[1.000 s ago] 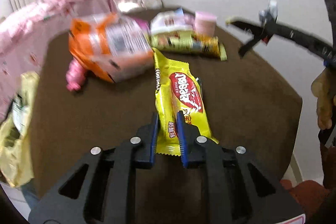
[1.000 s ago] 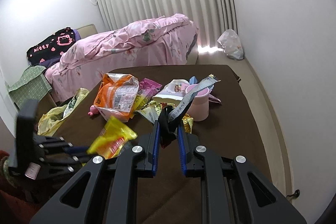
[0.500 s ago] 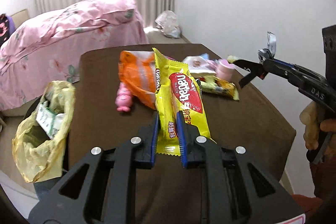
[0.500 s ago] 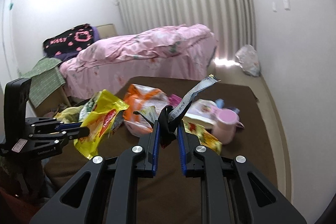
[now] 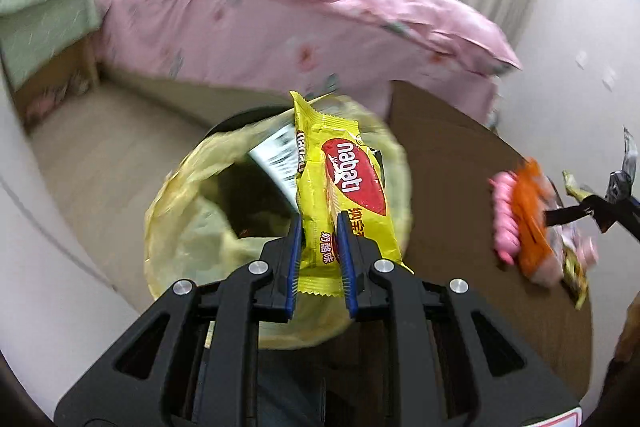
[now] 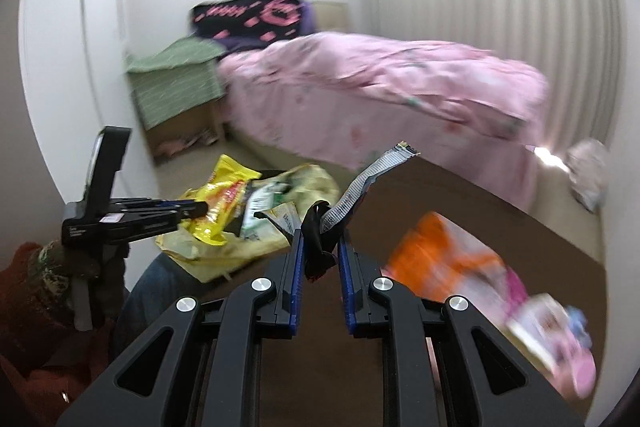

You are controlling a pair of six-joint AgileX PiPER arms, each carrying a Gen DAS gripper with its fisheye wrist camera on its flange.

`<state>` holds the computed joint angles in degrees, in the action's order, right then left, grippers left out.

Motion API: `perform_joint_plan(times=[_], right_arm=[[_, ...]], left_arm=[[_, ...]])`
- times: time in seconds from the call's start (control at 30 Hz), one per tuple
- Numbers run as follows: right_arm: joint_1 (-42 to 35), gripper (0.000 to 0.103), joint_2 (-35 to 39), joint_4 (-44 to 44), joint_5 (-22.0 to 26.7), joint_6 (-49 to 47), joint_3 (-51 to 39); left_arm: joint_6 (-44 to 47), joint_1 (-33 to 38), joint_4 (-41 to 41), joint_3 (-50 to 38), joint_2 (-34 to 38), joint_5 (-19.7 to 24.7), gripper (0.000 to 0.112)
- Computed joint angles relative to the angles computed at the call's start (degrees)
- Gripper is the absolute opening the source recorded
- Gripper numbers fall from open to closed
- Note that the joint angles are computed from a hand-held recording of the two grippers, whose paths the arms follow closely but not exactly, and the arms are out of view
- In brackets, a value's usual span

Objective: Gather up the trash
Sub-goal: 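Carry both wrappers to the yellow trash bag and release them inside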

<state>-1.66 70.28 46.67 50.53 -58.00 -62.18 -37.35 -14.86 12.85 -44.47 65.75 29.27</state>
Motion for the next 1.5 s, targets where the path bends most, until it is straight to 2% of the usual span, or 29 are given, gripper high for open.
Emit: perform_joint_plan(times=[0.03,0.1,0.2,0.33,0.4,0.57,0.67,0.73,0.87,1.0,1.1,1.17,1.23,1.33,1.5], right_arm=[[3.23,0.016,3.24,-1.39,-1.2,1.71,-2.55],[7.73,0.016,10.18,-3.49,-1.54,4.98,-8.23],[13.43,0.016,21.4,-7.51,0.06,11.48,-17.89],[19.24,0.016,36.26,-11.24,6.83,18.41,-31.64],[21.98,0.016,43.02,-14.19,11.18,21.43,-38.74],[25.65,0.016,54.34,-20.87,17.1,29.08,-52.64],[26.34,0.016,57.19,-22.57,18.47,31.53,-56.52],[27.06,0.016,57.88,-24.6,18.56,33.03,-57.89],[27.25,0.016,55.15,-26.38,16.13,32.9,-54.01],[26.57,0.018,50.22,-25.58,11.51,30.04,-46.11],[24.94,0.035,45.23,-23.11,7.45,27.28,-39.17],[23.6,0.041,42.74,-20.87,6.16,25.35,-36.17],[22.2,0.044,38.91,-19.29,3.21,22.97,-31.53],[19.34,0.044,32.86,-16.58,0.22,20.09,-25.36],[10.68,0.044,21.58,-8.55,-1.46,13.92,-15.81]], left_arm=[[3.46,2.8,-3.44,0.18,1.14,-0.79,0.017],[5.96,5.79,-5.21,-0.05,3.58,-1.93,0.017],[2.02,8.46,-1.11,-1.67,8.31,-3.44,0.017],[-8.53,8.68,7.72,-3.65,13.36,-5.94,0.017],[-10.28,8.44,8.99,-3.92,14.86,-6.88,0.017],[-12.09,10.26,9.17,-2.12,15.92,-9.64,0.016],[-7.03,11.93,3.61,-0.99,15.36,-11.58,0.016],[-5.61,12.47,1.89,-0.68,15.13,-12.11,0.016],[-2.41,12.88,-1.38,-0.56,15.1,-12.56,0.015],[5.5,13.74,-10.01,0.05,14.04,-13.58,0.016],[6.79,14.02,-11.87,0.0,12.62,-13.25,0.017],[4.44,13.7,-9.82,-0.19,11.21,-12.77,0.026],[-1.88,12.71,-4.05,-0.32,9.51,-12.2,0.034],[-10.91,10.91,4.29,-0.84,7.16,-10.4,0.037],[-17.44,5.49,11.54,-3.41,4.04,-6.16,0.046]])
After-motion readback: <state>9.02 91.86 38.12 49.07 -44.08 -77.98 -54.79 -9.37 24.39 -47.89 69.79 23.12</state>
